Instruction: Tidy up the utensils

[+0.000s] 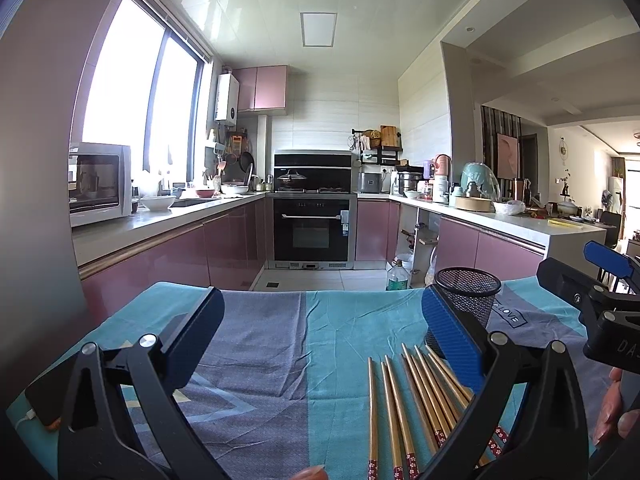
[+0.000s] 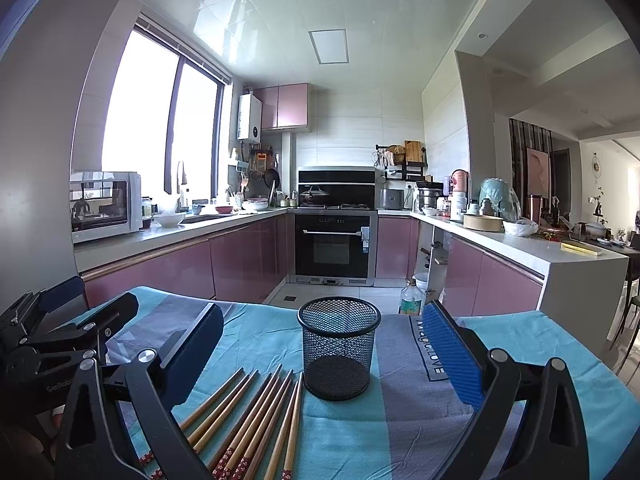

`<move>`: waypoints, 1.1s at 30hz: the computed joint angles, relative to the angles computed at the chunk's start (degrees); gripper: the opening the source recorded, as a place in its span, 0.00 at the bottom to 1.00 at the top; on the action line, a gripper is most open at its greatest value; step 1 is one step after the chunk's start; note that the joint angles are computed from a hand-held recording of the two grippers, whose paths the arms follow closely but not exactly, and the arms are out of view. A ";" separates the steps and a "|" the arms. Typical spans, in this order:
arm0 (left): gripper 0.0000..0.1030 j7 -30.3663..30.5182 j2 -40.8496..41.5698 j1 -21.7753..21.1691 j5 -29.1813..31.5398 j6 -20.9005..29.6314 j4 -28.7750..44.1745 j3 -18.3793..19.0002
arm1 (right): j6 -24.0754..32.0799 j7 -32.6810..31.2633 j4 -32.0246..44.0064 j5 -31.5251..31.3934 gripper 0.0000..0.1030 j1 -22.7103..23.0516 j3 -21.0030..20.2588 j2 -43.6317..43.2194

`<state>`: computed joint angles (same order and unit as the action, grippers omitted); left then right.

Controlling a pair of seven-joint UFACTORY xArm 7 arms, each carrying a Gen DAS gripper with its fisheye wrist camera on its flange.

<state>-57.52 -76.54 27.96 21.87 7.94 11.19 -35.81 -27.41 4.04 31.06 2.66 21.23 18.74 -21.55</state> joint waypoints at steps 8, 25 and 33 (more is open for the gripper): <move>0.95 -0.62 -0.16 -0.30 0.03 0.53 0.12 -0.11 | -0.35 -0.09 0.08 0.03 0.94 -0.15 0.12 0.34; 0.94 -1.05 -0.25 -0.59 0.37 0.82 0.27 -0.13 | -0.84 -0.75 -0.01 1.12 0.94 -0.29 0.62 0.49; 0.95 -1.08 -0.08 -0.64 0.53 0.91 0.49 -0.12 | -0.77 -0.84 -0.01 1.14 0.94 -0.22 0.48 0.48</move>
